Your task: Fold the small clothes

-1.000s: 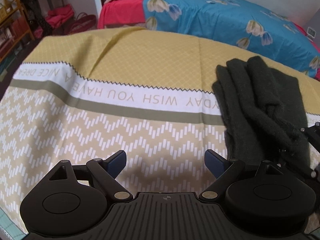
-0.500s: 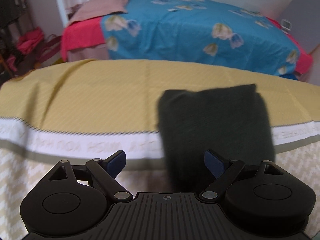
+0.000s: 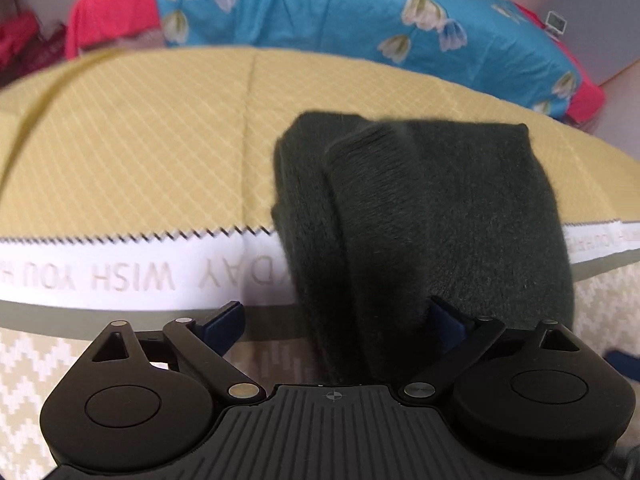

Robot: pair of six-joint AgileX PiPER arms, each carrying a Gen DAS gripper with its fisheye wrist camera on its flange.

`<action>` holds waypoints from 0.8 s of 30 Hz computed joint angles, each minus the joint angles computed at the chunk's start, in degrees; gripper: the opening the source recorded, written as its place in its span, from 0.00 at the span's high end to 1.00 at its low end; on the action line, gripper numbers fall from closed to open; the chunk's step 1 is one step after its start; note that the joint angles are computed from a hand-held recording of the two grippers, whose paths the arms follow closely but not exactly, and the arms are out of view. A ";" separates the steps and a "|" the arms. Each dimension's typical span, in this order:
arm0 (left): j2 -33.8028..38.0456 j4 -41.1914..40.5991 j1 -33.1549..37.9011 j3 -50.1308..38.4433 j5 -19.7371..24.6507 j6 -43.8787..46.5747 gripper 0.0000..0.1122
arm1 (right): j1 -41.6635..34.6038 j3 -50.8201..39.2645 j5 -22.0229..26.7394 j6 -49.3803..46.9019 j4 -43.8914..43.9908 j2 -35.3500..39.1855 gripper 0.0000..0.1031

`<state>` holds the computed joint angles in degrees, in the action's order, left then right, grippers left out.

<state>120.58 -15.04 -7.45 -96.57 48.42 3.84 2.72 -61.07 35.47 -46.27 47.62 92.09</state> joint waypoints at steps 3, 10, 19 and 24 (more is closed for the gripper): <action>3.92 -9.94 3.77 -3.93 5.70 5.39 0.08 | -8.08 -7.80 8.36 7.60 6.07 9.45 0.26; 5.76 -25.09 9.09 -2.04 11.10 14.48 0.08 | -11.49 -20.37 19.89 15.31 16.46 25.41 0.23; 3.35 -22.38 4.40 0.52 5.84 10.33 0.08 | -12.26 -27.75 25.43 19.46 16.19 31.96 0.40; -2.85 -25.16 2.93 6.02 2.46 12.31 0.08 | -13.82 -27.05 28.64 16.18 18.56 28.88 0.50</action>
<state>117.74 -40.20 -4.52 -90.55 50.89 16.15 -11.10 -88.12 64.11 -30.09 66.18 120.97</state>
